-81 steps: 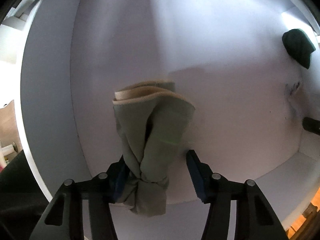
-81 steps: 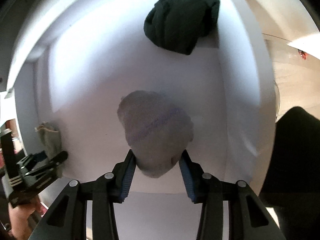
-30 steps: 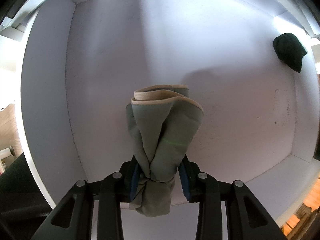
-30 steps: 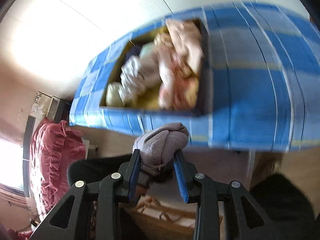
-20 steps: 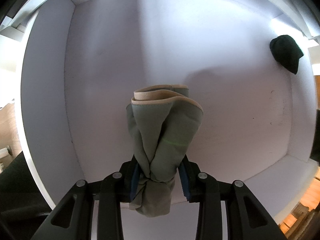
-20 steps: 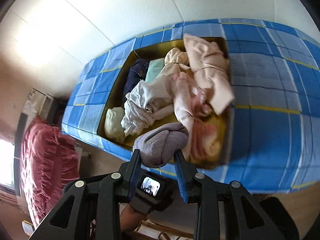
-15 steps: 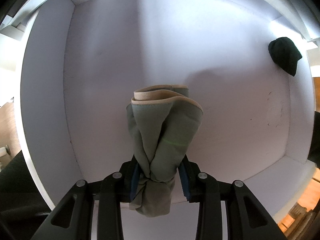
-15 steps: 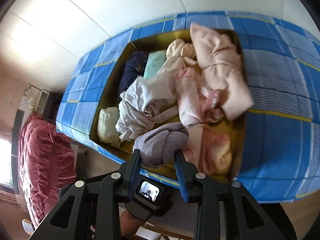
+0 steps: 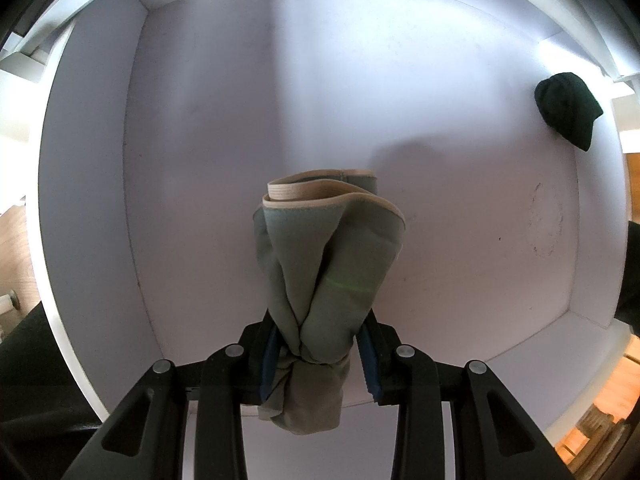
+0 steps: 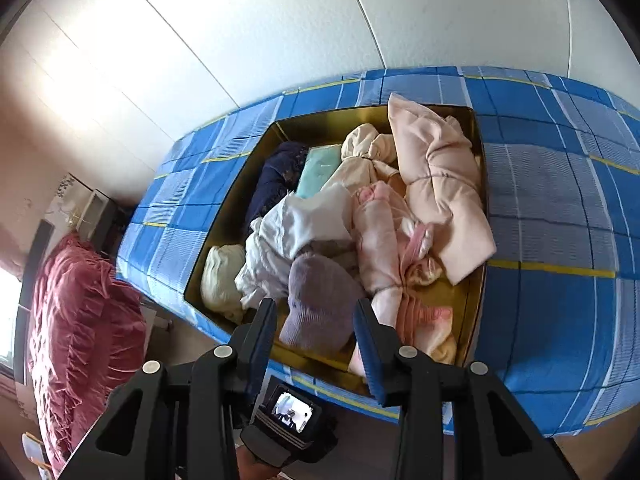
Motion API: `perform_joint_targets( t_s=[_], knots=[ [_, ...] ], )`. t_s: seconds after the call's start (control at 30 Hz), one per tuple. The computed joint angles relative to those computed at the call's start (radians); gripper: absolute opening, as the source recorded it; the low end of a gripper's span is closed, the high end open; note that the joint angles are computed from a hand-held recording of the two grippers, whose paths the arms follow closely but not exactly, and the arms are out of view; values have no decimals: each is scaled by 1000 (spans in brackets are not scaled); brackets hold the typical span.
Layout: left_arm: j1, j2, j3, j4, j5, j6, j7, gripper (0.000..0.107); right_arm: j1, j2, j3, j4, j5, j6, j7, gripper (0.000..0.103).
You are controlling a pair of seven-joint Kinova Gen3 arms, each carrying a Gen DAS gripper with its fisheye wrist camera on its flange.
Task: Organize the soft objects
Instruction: 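Open the right tool to release the grey beanie in the tray, then move the right tool back to the shelf toward the black knit hat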
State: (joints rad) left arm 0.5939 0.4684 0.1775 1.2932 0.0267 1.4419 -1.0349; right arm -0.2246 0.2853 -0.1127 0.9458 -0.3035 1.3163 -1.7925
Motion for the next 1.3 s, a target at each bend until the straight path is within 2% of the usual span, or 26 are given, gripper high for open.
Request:
perform_joint_targets(
  t_s=[0.3,0.47,0.57,0.67,0.83,0.9,1.03,1.1,1.3],
  knots=[
    [11,8,-1,-15,-5,11,16,35,35,-176,0,304,-62,-155,122,40],
    [16,13,-2,-20,-8,16,24,35,-21,-265,-11,447,58,-230,175,40],
    [20,15,-3,-26,-11,20,28,35,-65,-286,-35,525,149,-239,176,40],
    [19,15,-3,-26,-9,20,30,35,-112,-258,-56,596,252,-232,81,40],
    [14,12,-4,-22,-5,22,33,35,-195,-101,-38,651,352,-154,-99,40],
    [13,11,-5,-19,-4,22,38,35,-204,-53,-36,674,361,-155,-127,40],
    [9,14,-5,-21,-3,24,40,35,-245,44,-21,650,411,-93,-140,40],
    [10,16,-5,-24,-5,24,42,35,-243,63,-11,648,416,-102,-139,40],
    [11,3,-4,-14,-9,14,38,36,-275,136,37,607,551,-83,-170,43]
  ],
)
